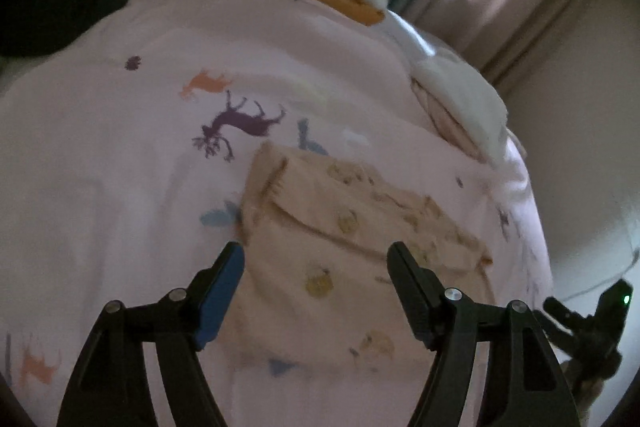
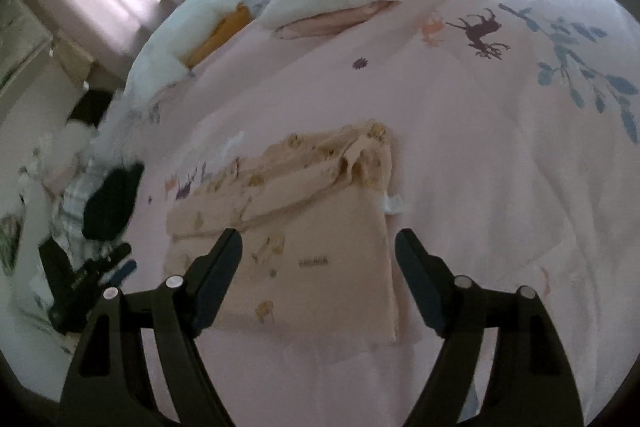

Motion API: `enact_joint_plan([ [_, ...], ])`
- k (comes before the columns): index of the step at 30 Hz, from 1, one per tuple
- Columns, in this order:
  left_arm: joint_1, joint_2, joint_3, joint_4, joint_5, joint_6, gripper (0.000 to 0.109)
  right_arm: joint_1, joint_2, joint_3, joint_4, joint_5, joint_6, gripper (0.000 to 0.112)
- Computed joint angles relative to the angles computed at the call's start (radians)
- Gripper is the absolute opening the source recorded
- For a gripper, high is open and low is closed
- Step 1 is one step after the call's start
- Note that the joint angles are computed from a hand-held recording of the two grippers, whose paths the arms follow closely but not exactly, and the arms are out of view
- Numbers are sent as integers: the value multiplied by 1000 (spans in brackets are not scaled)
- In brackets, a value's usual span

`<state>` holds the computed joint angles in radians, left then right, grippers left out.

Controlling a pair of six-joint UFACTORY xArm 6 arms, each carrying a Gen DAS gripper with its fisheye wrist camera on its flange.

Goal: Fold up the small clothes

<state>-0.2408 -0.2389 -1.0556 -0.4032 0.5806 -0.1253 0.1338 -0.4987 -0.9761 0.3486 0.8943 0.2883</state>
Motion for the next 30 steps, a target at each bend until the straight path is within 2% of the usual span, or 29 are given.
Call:
enact_joint_plan([
  [6,-53,-51,25,80,7,54,89,70,-28,-11,-126,66,43,80],
  [8,-72,-57,33,22,12,148,89,89,-31,-9,-128,69,37,80],
  [11,-90,-42,31,33,37,175,89,116,-16,-6,-128,59,40,75],
  [12,-95,-26,25,79,45,155,88,123,-6,-6,-120,56,38,75],
  [15,-99,24,4,104,66,172,75,143,34,-3,-93,39,39,75],
  [18,-100,62,-8,42,55,218,74,157,90,-8,-71,3,22,72],
  [21,-113,121,-46,43,35,239,74,160,159,-30,-21,-21,-16,70],
  [23,-117,188,-106,44,60,249,68,163,206,-48,4,-39,-43,70],
  [25,-121,247,-154,35,77,256,67,158,243,-57,45,-65,-69,71],
  [30,-130,366,-266,67,8,256,67,132,342,-99,154,-123,-174,70],
])
